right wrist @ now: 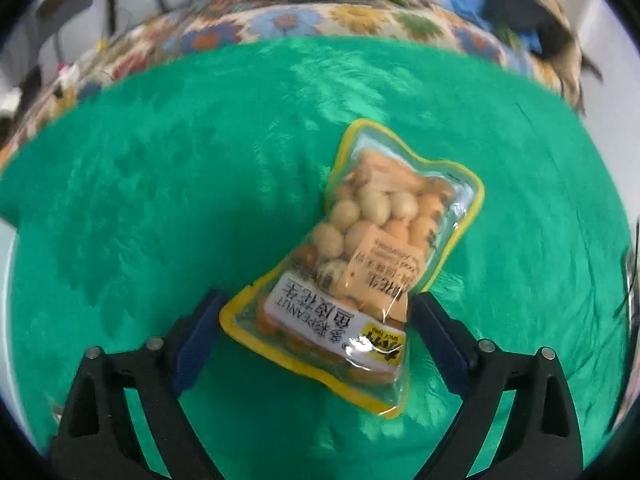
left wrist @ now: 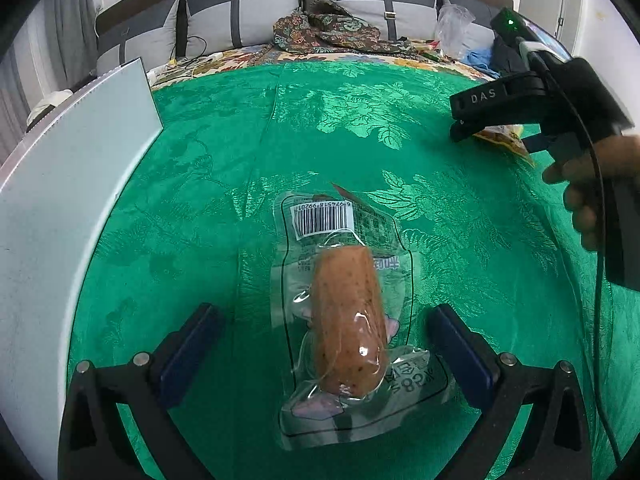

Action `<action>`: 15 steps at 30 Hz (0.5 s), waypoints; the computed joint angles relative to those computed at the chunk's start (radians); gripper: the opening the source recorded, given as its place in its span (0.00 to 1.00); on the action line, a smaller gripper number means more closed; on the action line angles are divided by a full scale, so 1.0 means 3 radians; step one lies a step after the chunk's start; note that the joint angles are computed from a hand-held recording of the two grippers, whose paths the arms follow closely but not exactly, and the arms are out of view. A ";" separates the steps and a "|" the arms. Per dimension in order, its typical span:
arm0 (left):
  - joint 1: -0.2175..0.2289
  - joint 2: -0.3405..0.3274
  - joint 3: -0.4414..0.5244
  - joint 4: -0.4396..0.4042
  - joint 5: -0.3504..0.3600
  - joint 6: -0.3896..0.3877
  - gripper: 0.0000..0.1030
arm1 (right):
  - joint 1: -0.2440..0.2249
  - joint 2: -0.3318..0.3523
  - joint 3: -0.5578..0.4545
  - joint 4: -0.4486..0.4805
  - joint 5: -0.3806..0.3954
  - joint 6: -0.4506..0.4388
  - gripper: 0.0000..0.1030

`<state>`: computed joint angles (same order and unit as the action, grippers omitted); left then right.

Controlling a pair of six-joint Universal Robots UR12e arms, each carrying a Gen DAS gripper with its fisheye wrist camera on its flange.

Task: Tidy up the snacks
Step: 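Grasp the yellow-bordered peanut pack with right tool while left tool holds sausage pack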

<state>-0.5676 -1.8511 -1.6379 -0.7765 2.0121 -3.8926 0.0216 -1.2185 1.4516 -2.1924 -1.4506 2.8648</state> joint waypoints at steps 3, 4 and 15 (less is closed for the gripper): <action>0.0002 -0.0002 0.0002 -0.0002 0.0000 0.0002 1.00 | -0.0042 -0.0062 0.0124 -0.0152 0.0089 -0.0105 0.81; 0.0003 -0.0006 0.0008 -0.0004 0.0000 0.0003 1.00 | -0.0069 -0.0113 0.0212 -0.0267 0.0132 -0.0208 0.78; 0.0004 -0.0009 0.0010 -0.0002 0.0001 0.0004 1.00 | -0.0651 -0.0985 0.1237 -0.0340 0.0834 -0.1446 0.77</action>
